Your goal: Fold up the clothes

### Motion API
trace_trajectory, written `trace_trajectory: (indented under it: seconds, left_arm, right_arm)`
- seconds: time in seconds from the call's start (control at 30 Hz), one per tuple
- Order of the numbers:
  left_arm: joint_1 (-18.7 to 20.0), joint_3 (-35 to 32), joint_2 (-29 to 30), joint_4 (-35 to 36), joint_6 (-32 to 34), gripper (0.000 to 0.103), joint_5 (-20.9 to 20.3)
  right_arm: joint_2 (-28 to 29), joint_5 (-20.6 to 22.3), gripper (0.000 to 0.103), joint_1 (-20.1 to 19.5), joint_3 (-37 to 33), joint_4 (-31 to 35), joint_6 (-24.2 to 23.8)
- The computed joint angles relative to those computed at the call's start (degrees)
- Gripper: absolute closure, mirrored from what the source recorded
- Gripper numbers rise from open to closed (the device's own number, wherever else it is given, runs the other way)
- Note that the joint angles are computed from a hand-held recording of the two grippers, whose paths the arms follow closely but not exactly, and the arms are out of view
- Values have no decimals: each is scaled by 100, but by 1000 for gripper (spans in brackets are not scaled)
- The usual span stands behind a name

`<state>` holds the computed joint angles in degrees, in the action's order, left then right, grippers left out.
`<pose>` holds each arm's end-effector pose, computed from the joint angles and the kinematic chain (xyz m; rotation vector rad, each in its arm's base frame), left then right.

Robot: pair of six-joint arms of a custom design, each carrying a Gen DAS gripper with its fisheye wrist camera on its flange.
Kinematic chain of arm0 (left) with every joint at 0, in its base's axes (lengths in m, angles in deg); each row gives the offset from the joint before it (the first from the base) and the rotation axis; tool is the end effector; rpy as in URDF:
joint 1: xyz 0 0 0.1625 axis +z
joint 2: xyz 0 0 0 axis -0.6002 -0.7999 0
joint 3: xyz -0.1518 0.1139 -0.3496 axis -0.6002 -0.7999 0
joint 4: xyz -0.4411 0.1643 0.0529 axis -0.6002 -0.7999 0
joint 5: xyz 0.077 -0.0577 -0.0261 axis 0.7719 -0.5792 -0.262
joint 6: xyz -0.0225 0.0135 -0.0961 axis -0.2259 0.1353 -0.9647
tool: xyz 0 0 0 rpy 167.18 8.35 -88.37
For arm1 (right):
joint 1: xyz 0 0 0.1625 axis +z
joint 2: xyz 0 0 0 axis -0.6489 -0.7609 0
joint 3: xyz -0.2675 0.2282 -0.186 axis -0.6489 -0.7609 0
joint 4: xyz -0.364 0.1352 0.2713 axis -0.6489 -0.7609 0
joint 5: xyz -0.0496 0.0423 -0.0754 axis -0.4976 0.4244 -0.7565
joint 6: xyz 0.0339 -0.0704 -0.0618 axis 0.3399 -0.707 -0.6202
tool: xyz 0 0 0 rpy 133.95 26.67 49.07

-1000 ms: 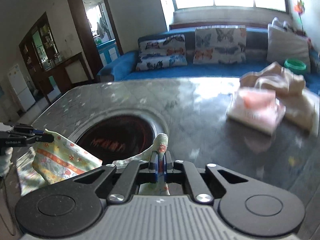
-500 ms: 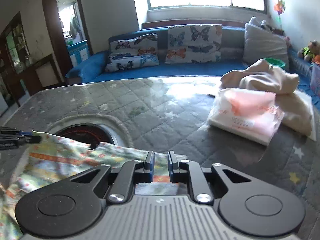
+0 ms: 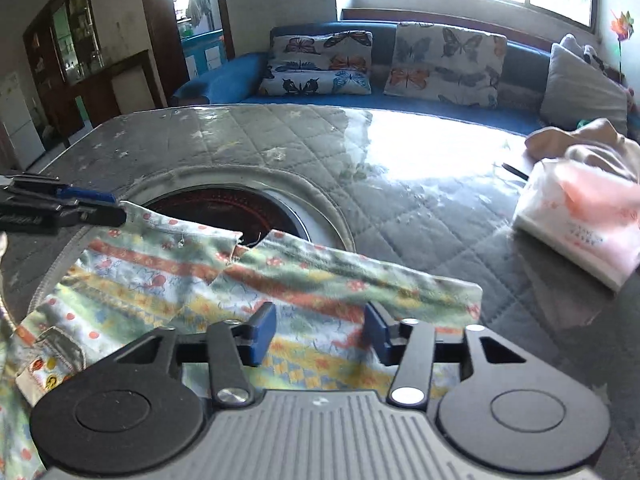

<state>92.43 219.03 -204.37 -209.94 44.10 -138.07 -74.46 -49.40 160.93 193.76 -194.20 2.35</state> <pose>0.0175 -0.3242 0.3247 0.5943 2.3942 -0.8768 0.3032 -0.3535 -0.0331 0.8941 -2.4267 0.6682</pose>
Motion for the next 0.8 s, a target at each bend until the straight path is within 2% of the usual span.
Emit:
trace_trajectory:
  seconds: [0.1, 0.17, 0.27, 0.4, 0.57, 0.73, 0.8]
  left_arm:
    - [9, 34, 245, -118, -64, 65, -212]
    - [31, 65, 481, -299, -63, 66, -270]
    - [106, 98, 857, -616, -36, 66, -322]
    - [79, 205, 1135, -1080, 69, 66, -170]
    - [210, 83, 1505, -1468, -96, 65, -191]
    - [139, 67, 1349, -1218, -452, 62, -194]
    - [14, 103, 1101, -952, -599, 56, -122]
  right_arm:
    - [242, -131, 44, 40, -146, -189, -152]
    - [340, -143, 34, 54, -200, -268, -177]
    - [459, -177, 25, 95, -250, -369, -224]
    - [570, -162, 17, 106, -286, -513, -329]
    - [679, -132, 2, 131, -310, -608, -396]
    - [714, -215, 0, 177, -357, -536, -371]
    - [610, -171, 0, 164, -313, -427, -261]
